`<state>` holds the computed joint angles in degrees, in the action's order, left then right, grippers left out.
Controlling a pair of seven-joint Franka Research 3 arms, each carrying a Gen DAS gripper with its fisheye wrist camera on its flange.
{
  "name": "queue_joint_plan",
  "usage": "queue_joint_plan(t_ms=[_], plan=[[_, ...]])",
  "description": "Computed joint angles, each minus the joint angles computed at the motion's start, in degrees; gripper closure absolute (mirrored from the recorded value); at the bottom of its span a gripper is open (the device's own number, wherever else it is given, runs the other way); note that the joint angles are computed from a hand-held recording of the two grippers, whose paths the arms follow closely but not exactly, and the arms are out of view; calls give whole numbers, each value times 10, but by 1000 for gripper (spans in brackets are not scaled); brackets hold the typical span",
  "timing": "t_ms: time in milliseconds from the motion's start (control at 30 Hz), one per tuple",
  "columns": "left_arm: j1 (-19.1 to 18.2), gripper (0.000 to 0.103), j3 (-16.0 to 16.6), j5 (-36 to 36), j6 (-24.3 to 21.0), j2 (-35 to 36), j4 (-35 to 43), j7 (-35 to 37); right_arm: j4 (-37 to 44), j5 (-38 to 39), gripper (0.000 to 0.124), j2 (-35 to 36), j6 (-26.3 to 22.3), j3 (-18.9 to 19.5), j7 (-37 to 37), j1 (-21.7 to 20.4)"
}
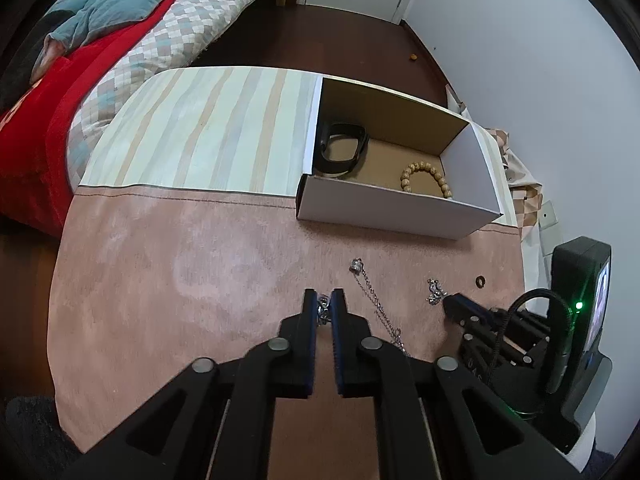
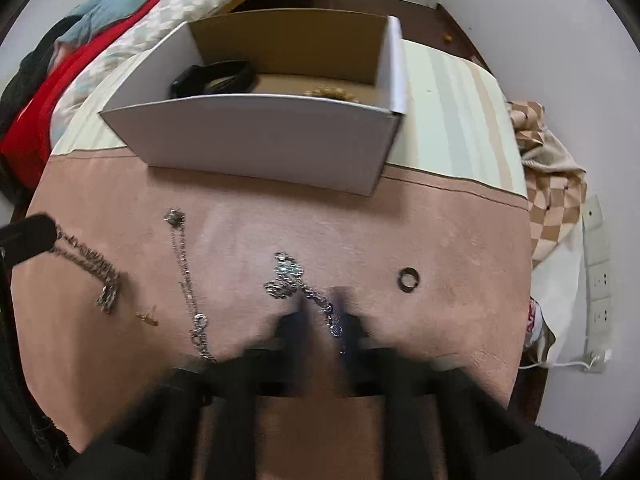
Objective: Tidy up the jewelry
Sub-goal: 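Grasp the silver chain bracelet with the left tool while the right tool grasps the silver charm bracelet, then lower both bracelets into the white box while both tools open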
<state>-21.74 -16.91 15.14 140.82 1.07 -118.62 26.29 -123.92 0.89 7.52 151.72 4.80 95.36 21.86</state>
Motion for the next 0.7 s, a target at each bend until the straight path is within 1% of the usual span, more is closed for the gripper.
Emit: queue_joint_plan(t_ms=[67,233,267,333,500,700], plan=[[1,100,1,-3,4,-2,-2,3,-7,42,120,-7,4,5,-17,-8],[3,100,2,-20,23,-15,-17,8,-29,189,120,-46,8,13,-85,-30],[4,100,2,-25,26,-18,-19,10,-29,207,120,-53,5,12,-94,-31],[6,100,4,-38,36,-30,-27,12,-34,238,120,-71,4,9,-114,-34],[12,100,6,-44,47,-54,-26,23,-26,276,120,-102,6,5,-139,-30],[20,100,13,-58,68,-63,1,48,28,327,120,-106,-14,0,-173,-27]])
